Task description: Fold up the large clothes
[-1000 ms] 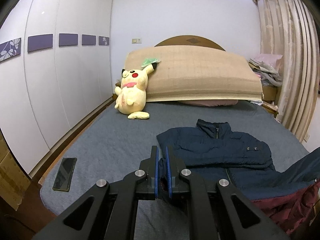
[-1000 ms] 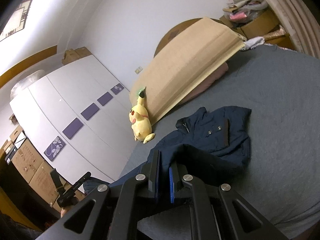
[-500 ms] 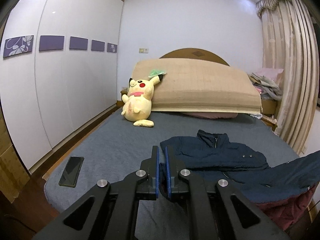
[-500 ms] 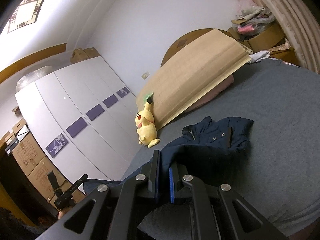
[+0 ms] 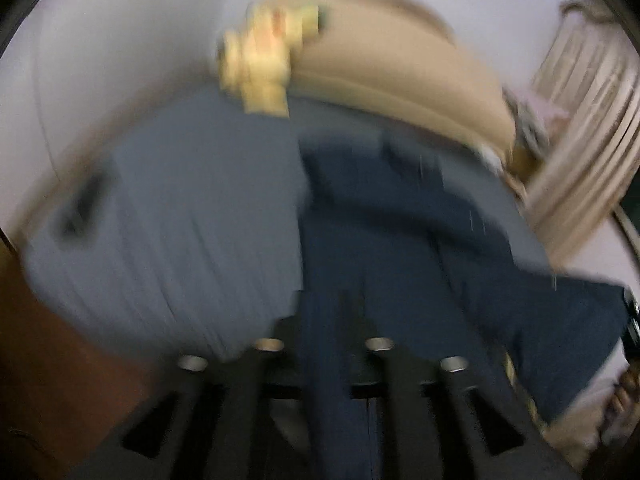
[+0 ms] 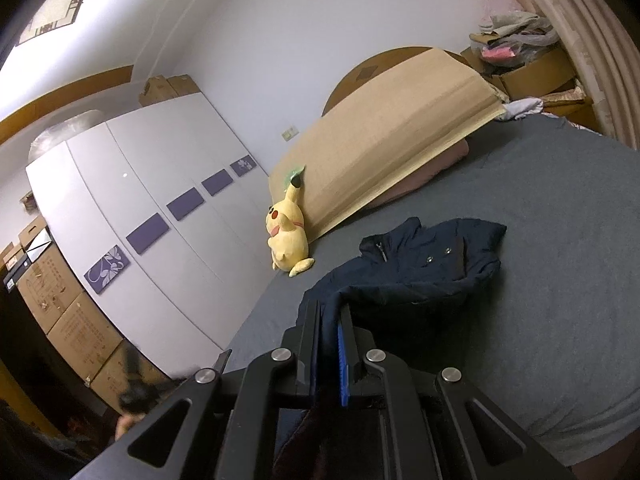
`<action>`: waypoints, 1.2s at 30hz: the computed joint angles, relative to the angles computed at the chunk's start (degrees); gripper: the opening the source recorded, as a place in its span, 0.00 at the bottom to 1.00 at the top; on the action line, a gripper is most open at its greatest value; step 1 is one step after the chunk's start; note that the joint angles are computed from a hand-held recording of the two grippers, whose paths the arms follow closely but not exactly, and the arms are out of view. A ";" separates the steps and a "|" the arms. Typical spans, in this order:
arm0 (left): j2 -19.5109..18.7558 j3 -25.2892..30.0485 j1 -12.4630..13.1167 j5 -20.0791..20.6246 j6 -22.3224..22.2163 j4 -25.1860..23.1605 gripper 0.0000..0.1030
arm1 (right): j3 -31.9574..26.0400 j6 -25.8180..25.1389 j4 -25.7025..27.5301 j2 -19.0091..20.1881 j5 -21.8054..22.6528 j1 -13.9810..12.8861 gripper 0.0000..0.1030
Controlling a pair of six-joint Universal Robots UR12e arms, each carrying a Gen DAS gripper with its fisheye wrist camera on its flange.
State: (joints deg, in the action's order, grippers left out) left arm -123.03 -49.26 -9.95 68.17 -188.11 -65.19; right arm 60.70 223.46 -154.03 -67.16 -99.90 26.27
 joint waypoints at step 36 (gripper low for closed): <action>2.55 -8.67 2.69 -25.45 -5.86 3.46 0.06 | 0.35 2.93 0.89 -0.27 -0.15 -0.46 0.07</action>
State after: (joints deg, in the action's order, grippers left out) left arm -120.48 -57.93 -7.26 42.72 -193.97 -61.73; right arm 61.05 226.40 -153.14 -67.43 -100.05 25.81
